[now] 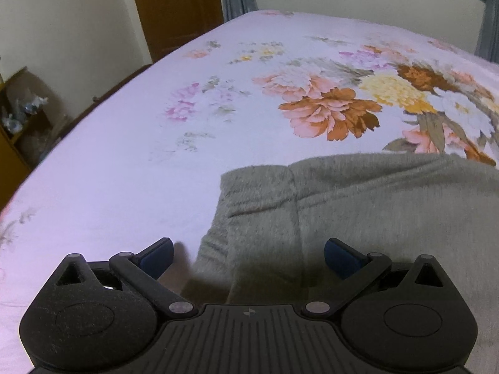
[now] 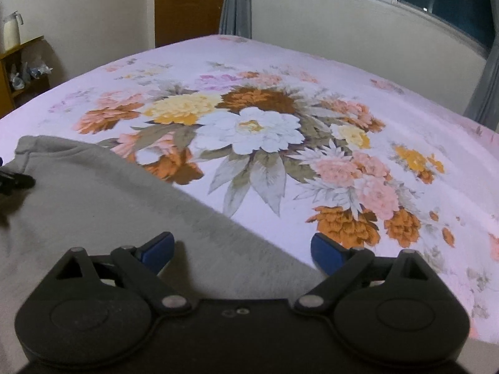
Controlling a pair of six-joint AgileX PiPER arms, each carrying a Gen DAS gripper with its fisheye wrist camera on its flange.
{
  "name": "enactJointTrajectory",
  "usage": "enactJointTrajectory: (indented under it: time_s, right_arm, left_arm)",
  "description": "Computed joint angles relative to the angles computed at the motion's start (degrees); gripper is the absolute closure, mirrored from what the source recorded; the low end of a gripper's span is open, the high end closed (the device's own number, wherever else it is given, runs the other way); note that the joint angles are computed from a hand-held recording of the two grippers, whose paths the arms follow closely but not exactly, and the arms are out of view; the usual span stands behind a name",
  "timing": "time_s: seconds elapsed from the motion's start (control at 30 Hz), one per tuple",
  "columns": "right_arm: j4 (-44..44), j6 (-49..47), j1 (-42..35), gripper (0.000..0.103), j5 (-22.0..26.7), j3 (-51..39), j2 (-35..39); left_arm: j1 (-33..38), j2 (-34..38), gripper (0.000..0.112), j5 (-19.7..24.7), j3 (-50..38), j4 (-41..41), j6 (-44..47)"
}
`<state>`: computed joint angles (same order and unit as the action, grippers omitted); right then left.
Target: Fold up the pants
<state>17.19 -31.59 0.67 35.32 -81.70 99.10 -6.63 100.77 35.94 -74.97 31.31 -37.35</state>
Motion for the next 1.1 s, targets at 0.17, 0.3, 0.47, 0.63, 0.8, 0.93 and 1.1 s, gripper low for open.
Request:
enactJointTrajectory:
  time_s: [0.17, 0.3, 0.47, 0.63, 0.8, 0.93, 1.1]
  right_arm:
    - [9.83, -8.5, -1.92, 0.054, 5.08, -2.41, 2.29]
    - [13.58, -12.47, -2.22, 0.09, 8.56, -0.54, -0.88]
    - [18.79, -19.42, -2.66, 0.095, 9.48, 9.42, -14.66]
    - [18.15, -19.92, -2.24, 0.097, 14.09, 21.06, -34.12]
    - [12.03, -9.96, 1.62, 0.097, 18.77, 32.06, -51.45]
    - [-0.44, 8.85, 13.61, 0.089, 17.07, 39.33, -57.72]
    - [-7.78, 25.33, 19.9, 0.074, 18.66, 40.33, -60.99]
  left_arm:
    - [1.28, -0.47, 0.033, -3.27, 0.95, -5.05, 2.96]
    - [-0.68, -2.36, 0.052, -3.1, 3.26, 2.02, -3.41]
    - [-1.87, -8.61, 0.082, -2.53, 7.86, 7.41, -8.0]
    - [-0.02, -20.37, 0.083, -0.3, 13.19, -5.12, 2.63]
    - [1.76, -38.25, 0.082, 7.36, 21.41, -19.5, 13.48]
    - [6.82, -48.96, 0.062, 14.53, 26.83, -29.52, 20.93]
    - [24.81, -57.61, 0.048, 24.52, 31.79, -45.76, 36.73]
